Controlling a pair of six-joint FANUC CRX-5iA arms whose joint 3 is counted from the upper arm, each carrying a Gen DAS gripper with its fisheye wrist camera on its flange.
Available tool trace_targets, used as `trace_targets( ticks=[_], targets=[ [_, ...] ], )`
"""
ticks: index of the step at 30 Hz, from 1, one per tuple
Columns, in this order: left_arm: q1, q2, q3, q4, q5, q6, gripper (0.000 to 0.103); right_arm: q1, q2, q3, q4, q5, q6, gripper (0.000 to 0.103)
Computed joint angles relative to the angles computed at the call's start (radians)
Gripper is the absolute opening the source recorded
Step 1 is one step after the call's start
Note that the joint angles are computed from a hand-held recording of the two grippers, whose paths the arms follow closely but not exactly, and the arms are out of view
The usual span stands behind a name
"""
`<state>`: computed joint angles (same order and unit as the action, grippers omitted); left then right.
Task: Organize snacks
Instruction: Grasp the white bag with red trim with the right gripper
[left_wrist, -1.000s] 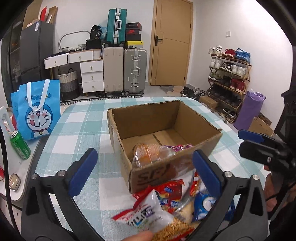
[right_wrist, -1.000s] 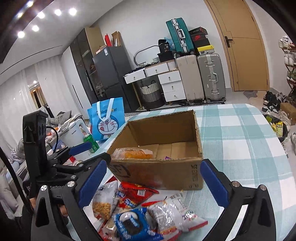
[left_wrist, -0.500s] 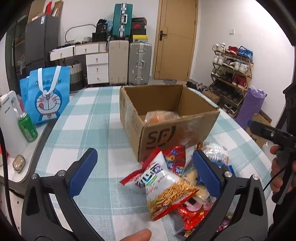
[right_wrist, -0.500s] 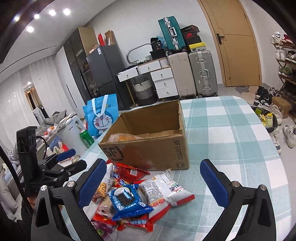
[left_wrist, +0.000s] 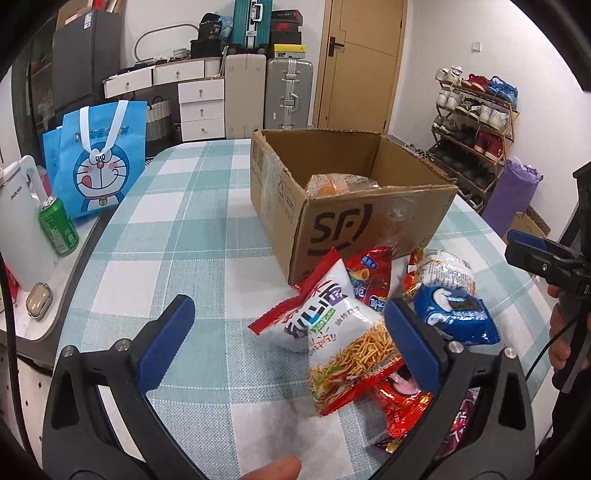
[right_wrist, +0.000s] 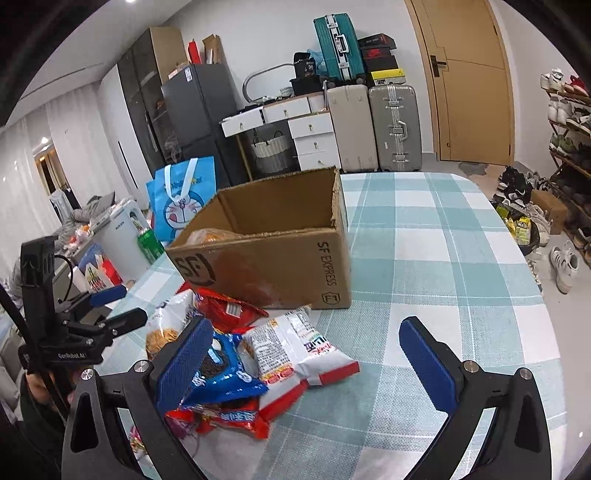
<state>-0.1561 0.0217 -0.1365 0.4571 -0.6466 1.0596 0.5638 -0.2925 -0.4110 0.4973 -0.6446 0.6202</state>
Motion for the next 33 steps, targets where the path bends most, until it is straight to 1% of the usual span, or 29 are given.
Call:
trace_targets(
  ticks=[3,6,8,10,14,17,19,21,25,33],
  targets=[
    [0.000,0.017,0.020,-0.026,-0.016,0.027,0.102,-0.006,0.020,0.021,-0.041,-0.029,0.042,0.103],
    [-0.001,0.030,0.035,-0.038,-0.032,0.038,0.102,-0.013,0.039,0.033,-0.067,-0.042,0.061,0.103],
    [-0.005,0.040,0.052,-0.065,-0.047,0.058,0.102,-0.014,0.052,0.043,-0.078,-0.058,0.072,0.103],
    [-0.007,0.048,0.062,-0.077,-0.051,0.068,0.102,-0.012,0.074,0.056,-0.078,-0.090,0.074,0.103],
    [-0.007,0.056,0.068,-0.081,-0.057,0.075,0.102,-0.011,0.107,0.062,-0.052,-0.123,0.047,0.103],
    [-0.005,0.060,0.069,-0.077,-0.061,0.074,0.102,-0.018,0.124,0.076,-0.095,-0.128,0.082,0.103],
    [-0.005,0.064,0.073,-0.079,-0.063,0.077,0.102,-0.019,0.126,0.075,-0.112,-0.114,0.107,0.103],
    [-0.004,0.065,0.072,-0.076,-0.062,0.075,0.102,-0.016,0.132,0.084,-0.122,-0.123,0.127,0.103],
    [-0.002,0.072,0.078,-0.072,-0.071,0.078,0.102,0.007,0.154,0.093,-0.096,-0.160,0.132,0.103],
    [-0.003,0.073,0.075,-0.073,-0.070,0.072,0.102,0.010,0.186,0.098,-0.066,-0.149,0.086,0.103]
  ],
)
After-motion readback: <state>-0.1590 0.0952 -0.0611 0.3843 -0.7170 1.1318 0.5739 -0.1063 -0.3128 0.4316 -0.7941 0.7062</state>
